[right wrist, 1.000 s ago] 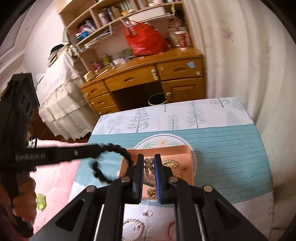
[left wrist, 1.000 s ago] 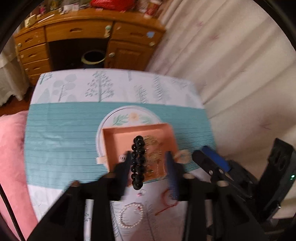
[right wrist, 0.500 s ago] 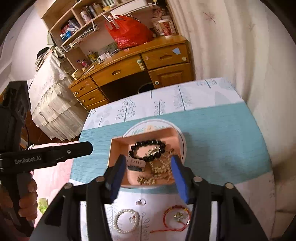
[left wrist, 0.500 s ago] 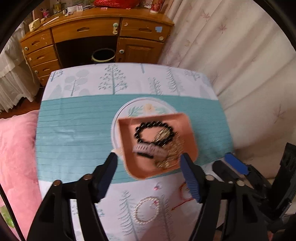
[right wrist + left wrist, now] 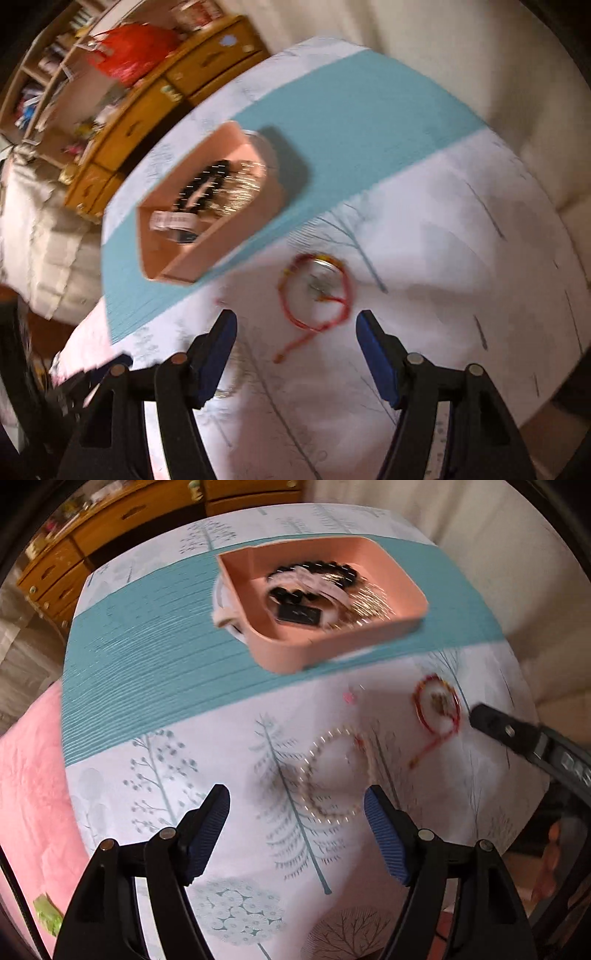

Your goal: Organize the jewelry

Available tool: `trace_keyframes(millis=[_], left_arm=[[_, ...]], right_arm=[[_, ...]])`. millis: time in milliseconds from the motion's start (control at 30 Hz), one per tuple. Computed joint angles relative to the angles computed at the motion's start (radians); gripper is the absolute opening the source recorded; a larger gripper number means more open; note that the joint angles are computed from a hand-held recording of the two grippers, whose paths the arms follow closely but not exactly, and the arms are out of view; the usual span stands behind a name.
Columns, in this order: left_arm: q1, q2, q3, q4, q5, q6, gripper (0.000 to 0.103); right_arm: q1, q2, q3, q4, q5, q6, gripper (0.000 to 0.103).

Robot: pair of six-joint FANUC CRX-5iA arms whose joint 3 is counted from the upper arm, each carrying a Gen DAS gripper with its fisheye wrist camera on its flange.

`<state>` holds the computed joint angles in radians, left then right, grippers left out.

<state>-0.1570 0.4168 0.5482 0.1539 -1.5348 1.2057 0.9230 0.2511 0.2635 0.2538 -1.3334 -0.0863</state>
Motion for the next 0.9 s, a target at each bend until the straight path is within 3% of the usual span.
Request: trace_keyframes(millis=[100,233,267,333,367,433,533,800,900], left_arm=[[-0.006,-0.088,-0.142,0.019,0.122,-0.087,0.074],[-0.022,-0.156,-0.267,0.065,0.244,-0.154,0.069],[-0.024,-0.158,-0.275,0.071,0.252,-0.156,0.064],[-0.040,-0.156,-0.279,0.060,0.264,-0.135,0.041],[-0.053,-0.145,-0.263,0.032,0.257,-0.108,0.037],[-0.068,-0.127,-0.246,0.009,0.252,-0.076,0.017],[-0.080,-0.117,-0.231,-0.033,0.278,-0.020,0.016],[-0.110,-0.082,-0.193,-0.083,0.267,0.033,0.016],[-0.127,-0.074,-0.184,-0.093,0.263,0.045,0.020]], right_arm=[[0.028,0.030,0.008,0.044,-0.077,0.039,0.067],[0.053,0.040,-0.025,0.107,-0.097,0.142,0.067],[0.059,0.042,-0.034,0.128,-0.103,0.169,0.067],[0.070,0.047,-0.048,0.168,-0.110,0.229,0.064],[0.073,0.053,-0.049,0.185,-0.111,0.274,0.063],[0.073,0.060,-0.052,0.204,-0.103,0.365,0.048],[0.068,0.049,-0.073,0.216,-0.054,0.469,0.035],[0.028,0.024,-0.106,0.190,0.049,0.640,0.033],[0.013,-0.004,-0.138,0.168,0.109,0.692,0.033]])
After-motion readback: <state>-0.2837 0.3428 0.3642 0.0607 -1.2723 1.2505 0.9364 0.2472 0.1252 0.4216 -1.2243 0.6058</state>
